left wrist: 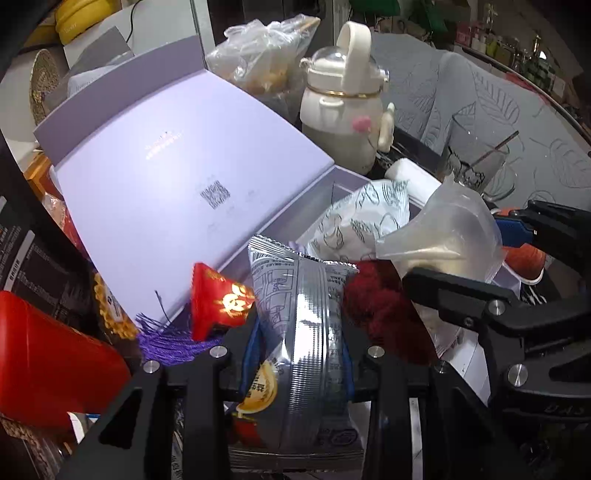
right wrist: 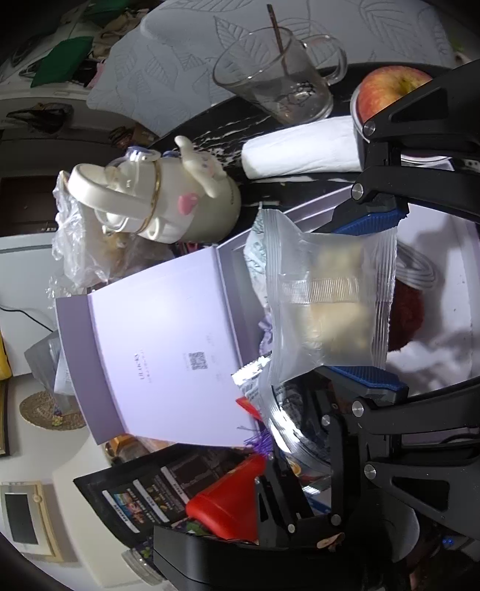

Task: Organize soft objects
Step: 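Lower both bags into the lavender box and open both grippers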

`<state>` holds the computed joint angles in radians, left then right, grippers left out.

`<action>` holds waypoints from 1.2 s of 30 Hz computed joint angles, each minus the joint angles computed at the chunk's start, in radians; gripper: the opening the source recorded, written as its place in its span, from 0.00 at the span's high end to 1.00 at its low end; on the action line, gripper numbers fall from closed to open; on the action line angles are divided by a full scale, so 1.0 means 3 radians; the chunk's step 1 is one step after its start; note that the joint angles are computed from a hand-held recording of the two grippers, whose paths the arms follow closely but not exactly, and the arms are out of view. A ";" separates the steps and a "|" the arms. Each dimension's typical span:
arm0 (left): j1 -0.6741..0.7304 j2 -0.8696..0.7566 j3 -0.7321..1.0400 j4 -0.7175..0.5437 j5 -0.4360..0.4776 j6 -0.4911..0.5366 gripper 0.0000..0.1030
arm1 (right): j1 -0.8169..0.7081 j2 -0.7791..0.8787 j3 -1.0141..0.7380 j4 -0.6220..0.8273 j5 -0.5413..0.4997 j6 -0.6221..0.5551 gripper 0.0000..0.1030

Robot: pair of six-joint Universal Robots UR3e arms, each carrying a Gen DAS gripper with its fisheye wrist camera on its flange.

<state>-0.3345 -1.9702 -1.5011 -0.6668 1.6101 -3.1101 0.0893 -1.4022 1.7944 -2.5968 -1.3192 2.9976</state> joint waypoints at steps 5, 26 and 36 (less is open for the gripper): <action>-0.0010 -0.0056 -0.0035 -0.0017 -0.0053 -0.0029 0.66 | -0.0037 0.0042 0.0109 -0.0070 0.0030 -0.0001 0.43; -0.0038 -0.0269 0.0039 -0.0084 0.0031 -0.0151 0.66 | -0.0017 0.0210 0.0219 -0.0174 -0.0111 -0.0033 0.37; -0.0132 -0.0344 0.0109 0.0011 0.0270 -0.0228 0.45 | -0.0077 0.0026 0.0346 -0.0174 -0.0132 -0.0057 0.19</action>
<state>-0.3740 -2.0735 -1.4685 -0.6635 1.6912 -3.1784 0.0663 -1.3945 1.8981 -2.6492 -1.3588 2.9803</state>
